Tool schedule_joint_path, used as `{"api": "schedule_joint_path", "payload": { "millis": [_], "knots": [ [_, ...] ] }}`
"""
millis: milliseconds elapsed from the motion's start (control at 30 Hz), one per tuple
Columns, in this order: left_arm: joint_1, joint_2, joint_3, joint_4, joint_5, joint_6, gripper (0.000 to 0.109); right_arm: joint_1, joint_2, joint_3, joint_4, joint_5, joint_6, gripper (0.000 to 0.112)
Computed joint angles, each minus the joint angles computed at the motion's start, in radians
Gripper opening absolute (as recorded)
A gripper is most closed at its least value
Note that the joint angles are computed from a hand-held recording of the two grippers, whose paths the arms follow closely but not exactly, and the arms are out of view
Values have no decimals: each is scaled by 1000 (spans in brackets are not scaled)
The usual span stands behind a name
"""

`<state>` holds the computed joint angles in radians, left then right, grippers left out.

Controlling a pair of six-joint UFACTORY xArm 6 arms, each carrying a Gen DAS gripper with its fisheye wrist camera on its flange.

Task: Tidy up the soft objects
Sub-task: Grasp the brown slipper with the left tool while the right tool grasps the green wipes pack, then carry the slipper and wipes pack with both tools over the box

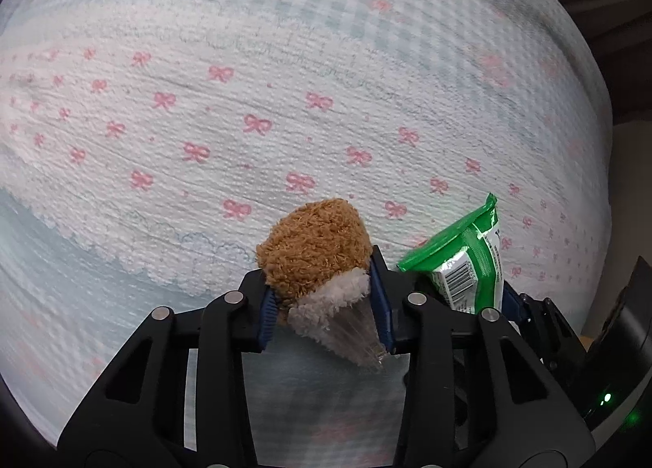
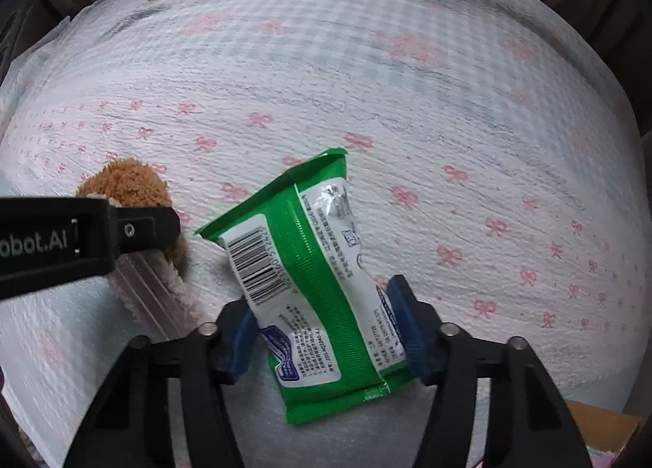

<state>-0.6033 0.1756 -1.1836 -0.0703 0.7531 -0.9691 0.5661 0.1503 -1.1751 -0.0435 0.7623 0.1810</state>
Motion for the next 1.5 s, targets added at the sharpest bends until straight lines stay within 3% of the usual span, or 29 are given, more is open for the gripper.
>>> {"api": "schedule_joint_path", "payload": {
  "millis": [400, 733, 1000, 1233, 1500],
  "knots": [
    [-30, -94, -51, 78, 58, 29, 35, -20, -192, 63, 13, 82, 97, 43],
    [-98, -331, -7, 169, 117, 27, 35, 16, -397, 26, -59, 230, 285, 43],
    [-174, -457, -43, 216, 160, 32, 35, 102, -570, -45, -211, 420, 575, 43],
    [-257, -442, -146, 215, 147, 102, 35, 197, -680, -128, -347, 641, 804, 43],
    [-380, -312, -301, 213, 142, 116, 35, 219, -820, -120, -420, 832, 836, 43]
  ]
}}
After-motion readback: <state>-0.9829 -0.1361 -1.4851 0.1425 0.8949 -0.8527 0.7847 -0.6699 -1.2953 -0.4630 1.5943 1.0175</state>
